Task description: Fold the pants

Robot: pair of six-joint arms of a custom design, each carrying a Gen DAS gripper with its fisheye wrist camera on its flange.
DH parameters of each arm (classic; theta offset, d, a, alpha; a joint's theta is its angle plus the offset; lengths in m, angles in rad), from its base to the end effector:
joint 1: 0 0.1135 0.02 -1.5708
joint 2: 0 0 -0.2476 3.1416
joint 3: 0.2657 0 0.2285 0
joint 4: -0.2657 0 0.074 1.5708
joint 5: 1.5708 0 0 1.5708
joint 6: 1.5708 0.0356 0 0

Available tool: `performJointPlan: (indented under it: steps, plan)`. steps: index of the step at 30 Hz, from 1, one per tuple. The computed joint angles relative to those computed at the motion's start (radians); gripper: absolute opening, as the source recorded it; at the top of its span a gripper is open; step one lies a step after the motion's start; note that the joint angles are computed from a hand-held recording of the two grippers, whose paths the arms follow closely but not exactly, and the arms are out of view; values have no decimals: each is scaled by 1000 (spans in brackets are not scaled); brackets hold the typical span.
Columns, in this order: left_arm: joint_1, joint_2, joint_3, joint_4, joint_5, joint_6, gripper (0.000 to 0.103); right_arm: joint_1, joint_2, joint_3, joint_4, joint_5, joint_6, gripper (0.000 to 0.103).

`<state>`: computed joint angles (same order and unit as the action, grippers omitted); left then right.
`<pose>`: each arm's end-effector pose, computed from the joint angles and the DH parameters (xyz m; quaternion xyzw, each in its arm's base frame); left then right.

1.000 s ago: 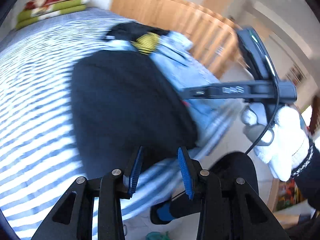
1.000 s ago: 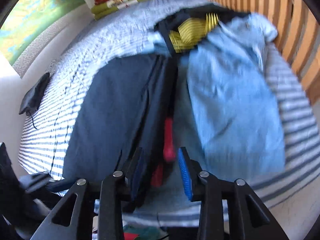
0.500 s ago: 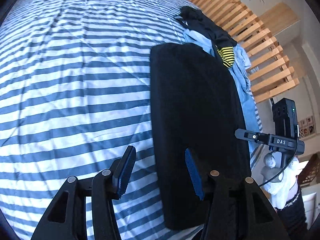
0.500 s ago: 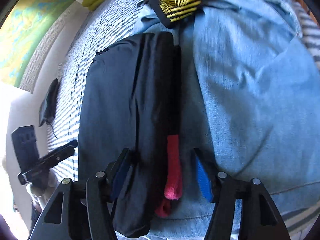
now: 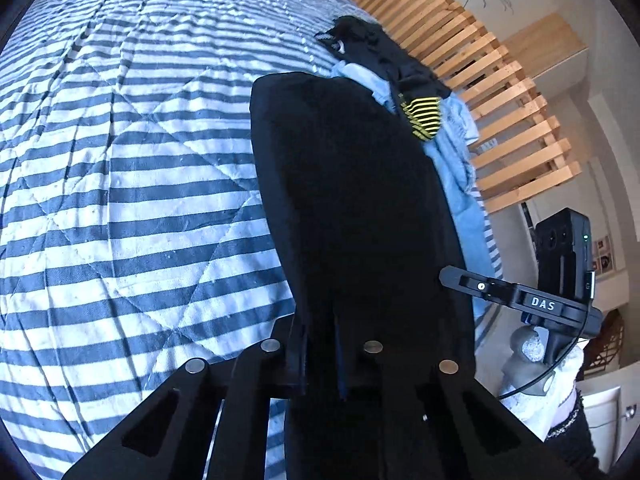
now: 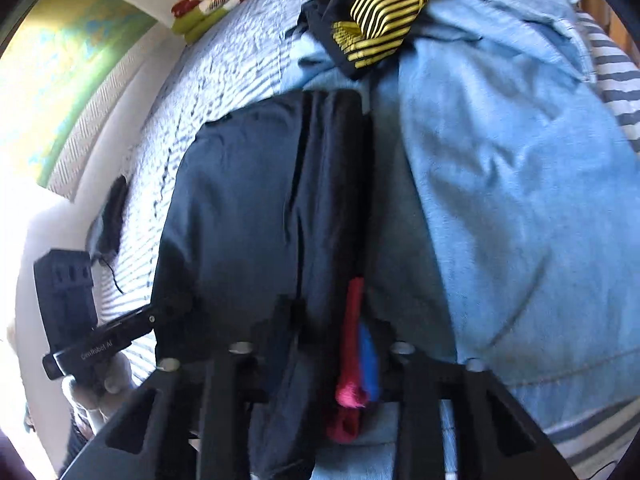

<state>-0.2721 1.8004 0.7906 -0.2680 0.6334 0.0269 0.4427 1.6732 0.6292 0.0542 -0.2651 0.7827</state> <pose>0.2584 -0.0940 0.1015 0.1850 0.9228 -0.3228 0.1000 0.2377 0.1230 0.1088 0.1234 0.9424 0.2669 0.1595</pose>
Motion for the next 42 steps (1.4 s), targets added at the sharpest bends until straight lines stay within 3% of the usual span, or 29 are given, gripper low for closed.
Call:
performJointPlan:
  steps: [7, 13, 17, 19, 21, 24, 27, 29, 31, 32, 35, 37, 38, 42]
  plan:
    - [89, -126, -11, -129, 4, 78, 7, 143, -14, 109, -87, 72, 59, 14]
    - [383, -154, 14, -334, 10, 344, 7, 275, 169, 266, -30, 54, 108, 13]
    - [578, -96, 48, -411, -29, 509, 8, 359, 342, 460, -69, 92, 92, 14]
    - [594, -44, 63, -396, -50, 539, 12, 397, 396, 567, -169, 161, 53, 23]
    - [580, -50, 44, -341, -98, 540, 28, 416, 411, 615, -239, 198, 27, 28]
    - [553, -15, 52, -311, -130, 562, 48, 429, 376, 579, -228, 205, 11, 42]
    - [530, 37, 50, -246, -143, 525, 54, 428, 396, 593, -238, 202, -7, 51]
    - [529, 89, 71, -230, -111, 487, 53, 418, 460, 628, -229, 163, 15, 55]
    - [545, 119, 75, -214, -58, 462, 36, 420, 463, 593, -154, 177, 57, 56]
    - [552, 116, 65, -201, -46, 457, 33, 427, 466, 606, -171, 194, 63, 55]
    - [562, 63, 28, -178, -16, 464, 16, 450, 460, 647, -237, 247, 57, 41]
    - [594, 45, 47, -220, 32, 491, 10, 465, 435, 683, -295, 301, 56, 18]
    - [608, 36, 59, -251, 56, 507, 9, 464, 420, 689, -297, 303, 49, 13]
    - [633, -9, 62, -281, 32, 568, 9, 479, 425, 800, -371, 303, 16, 9]
